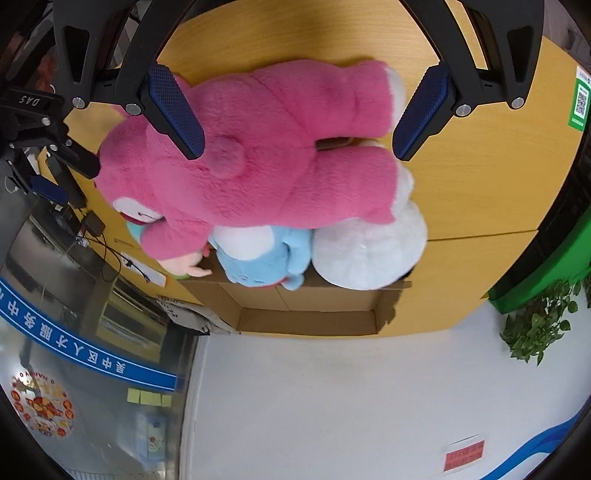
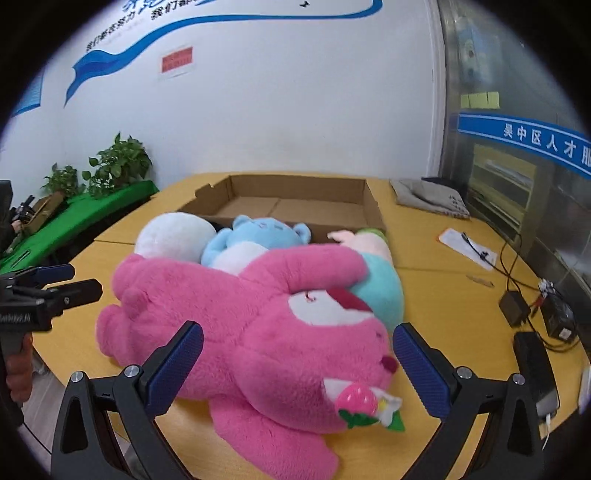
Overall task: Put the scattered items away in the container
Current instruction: 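Move both grippers toward the large pink plush bear on the table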
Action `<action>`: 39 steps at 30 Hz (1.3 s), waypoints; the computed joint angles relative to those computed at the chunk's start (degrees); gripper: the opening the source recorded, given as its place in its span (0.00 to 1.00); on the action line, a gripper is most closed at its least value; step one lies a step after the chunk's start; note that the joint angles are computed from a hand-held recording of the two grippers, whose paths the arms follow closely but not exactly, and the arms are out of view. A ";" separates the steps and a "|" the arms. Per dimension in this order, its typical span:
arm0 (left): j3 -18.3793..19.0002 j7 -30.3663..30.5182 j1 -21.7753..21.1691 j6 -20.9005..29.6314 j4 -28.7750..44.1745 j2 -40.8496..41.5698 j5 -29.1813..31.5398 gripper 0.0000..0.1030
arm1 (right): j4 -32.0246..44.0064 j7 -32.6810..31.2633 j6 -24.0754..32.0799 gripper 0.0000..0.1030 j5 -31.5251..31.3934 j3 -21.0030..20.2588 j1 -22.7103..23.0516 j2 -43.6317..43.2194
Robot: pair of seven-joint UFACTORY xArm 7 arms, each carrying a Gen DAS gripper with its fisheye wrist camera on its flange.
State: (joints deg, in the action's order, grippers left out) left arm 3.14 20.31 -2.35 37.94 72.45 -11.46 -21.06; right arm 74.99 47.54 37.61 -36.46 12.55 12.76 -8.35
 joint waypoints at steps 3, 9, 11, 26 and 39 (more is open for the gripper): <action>-0.09 0.53 -0.55 1.84 0.44 0.93 -1.42 1.00 | -0.21 0.83 2.23 0.99 -0.98 0.28 -0.04 0.20; -0.55 0.81 -0.20 2.83 2.82 3.88 -2.15 1.00 | -1.65 2.60 1.45 0.99 -1.16 -0.22 -0.34 -0.70; -0.57 1.55 -0.09 3.19 3.65 4.55 -3.65 1.00 | -1.66 2.56 0.78 0.99 -1.04 -0.29 -0.58 -0.80; -1.32 5.57 1.05 5.06 5.70 7.74 -9.34 1.00 | -0.18 -0.51 0.14 0.99 1.29 -1.40 0.20 2.58; -1.94 6.96 2.72 7.59 7.65 10.06 -12.91 1.00 | 1.19 -1.76 0.34 0.99 2.87 -2.98 1.13 4.80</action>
